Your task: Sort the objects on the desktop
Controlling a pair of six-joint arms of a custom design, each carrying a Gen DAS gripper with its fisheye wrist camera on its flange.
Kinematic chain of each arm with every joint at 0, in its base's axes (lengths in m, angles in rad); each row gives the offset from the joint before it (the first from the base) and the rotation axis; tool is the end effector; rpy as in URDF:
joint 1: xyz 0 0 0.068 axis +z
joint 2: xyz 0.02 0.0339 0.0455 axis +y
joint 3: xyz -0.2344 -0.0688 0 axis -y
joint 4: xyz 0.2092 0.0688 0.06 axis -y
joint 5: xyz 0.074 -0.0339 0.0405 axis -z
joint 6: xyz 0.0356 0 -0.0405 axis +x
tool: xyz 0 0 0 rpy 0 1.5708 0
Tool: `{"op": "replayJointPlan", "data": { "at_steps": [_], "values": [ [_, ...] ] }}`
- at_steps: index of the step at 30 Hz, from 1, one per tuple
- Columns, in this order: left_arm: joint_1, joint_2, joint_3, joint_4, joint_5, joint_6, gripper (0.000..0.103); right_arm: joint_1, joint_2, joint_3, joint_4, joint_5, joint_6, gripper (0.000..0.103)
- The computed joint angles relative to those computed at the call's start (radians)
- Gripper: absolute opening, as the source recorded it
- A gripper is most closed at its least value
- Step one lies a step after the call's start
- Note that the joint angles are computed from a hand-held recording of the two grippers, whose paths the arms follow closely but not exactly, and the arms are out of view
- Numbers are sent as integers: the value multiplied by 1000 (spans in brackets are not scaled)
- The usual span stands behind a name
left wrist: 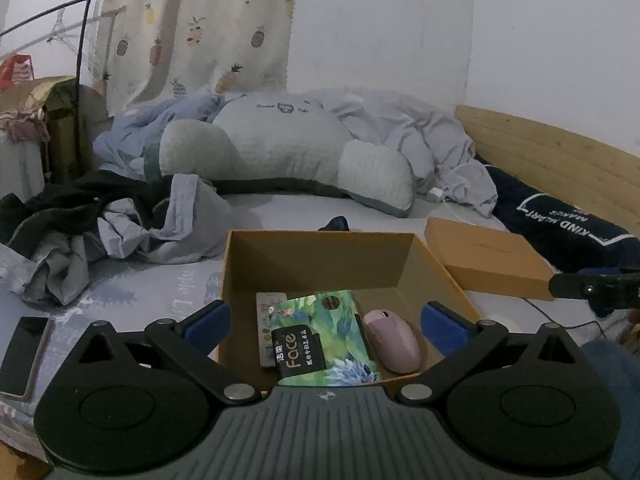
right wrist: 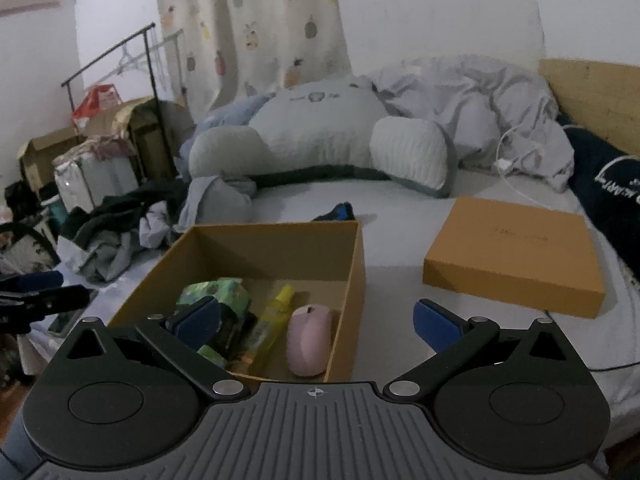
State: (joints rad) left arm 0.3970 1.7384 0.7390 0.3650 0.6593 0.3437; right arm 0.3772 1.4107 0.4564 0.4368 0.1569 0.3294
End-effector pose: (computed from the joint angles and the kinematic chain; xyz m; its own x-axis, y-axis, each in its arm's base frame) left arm 0.2897 0.0978 0.1406 -0.4643 0.0942 -0.8807 0.3248 0.9431 -0.0704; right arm 0.2321 0.0860 0.1549 -0.5120 0.1408 -0.8473 -0.0760 0.9752 0.2080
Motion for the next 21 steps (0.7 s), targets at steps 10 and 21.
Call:
{"op": "replayJointPlan", "data": {
  "at_steps": [10, 21],
  "values": [
    [-9, 62, 30, 29, -7, -10, 103, -6, 149, 90, -27, -20, 5, 103],
    [-15, 102, 110, -29, -35, -53, 103, -104, 162, 148, -67, -130, 20, 103]
  ]
}}
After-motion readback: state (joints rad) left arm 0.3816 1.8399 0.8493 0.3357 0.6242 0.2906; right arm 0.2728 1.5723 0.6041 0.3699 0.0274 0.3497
